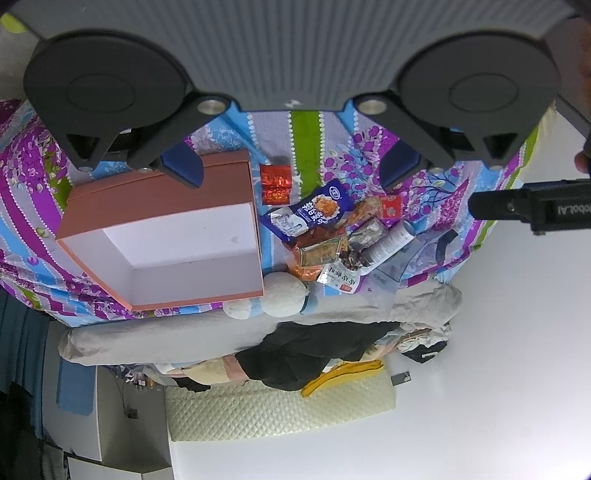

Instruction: Organize snacks

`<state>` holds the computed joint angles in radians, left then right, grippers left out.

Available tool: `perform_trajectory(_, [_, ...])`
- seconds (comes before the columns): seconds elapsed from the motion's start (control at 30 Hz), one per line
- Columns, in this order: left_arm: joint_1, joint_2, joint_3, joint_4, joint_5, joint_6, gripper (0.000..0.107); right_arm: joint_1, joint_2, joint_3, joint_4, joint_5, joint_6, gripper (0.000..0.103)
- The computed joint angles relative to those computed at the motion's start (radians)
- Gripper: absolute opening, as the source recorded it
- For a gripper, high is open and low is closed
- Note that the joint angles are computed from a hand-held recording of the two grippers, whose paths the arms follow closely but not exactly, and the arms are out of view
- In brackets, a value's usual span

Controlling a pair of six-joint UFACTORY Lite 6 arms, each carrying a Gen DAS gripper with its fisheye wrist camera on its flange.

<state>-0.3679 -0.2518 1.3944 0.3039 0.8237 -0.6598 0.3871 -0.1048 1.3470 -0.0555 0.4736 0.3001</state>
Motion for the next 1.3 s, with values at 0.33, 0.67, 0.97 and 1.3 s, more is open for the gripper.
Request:
perform_trajectory(0.33, [0.008,-0.012,-0.011,-0.002,-0.002,0.006,0.103,0.008,0.015,0.028,-0.024,0.028,0.014,0.103])
perform_trajectory(0.67, [0.046,-0.028,-0.021,-0.043,-0.006,0.061,0.103,0.018,0.022,0.030,-0.015,0.041,0.005,0.103])
perform_trajectory(0.97, [0.050,-0.018,-0.003,-0.056,0.003,0.078,0.103,0.011,0.052,0.063,0.025,0.053,-0.034,0.103])
perform_trajectory(1.3, [0.076,0.023,0.039,-0.116,0.006,0.144,0.103,0.006,0.074,0.092,0.034,0.066,-0.053,0.103])
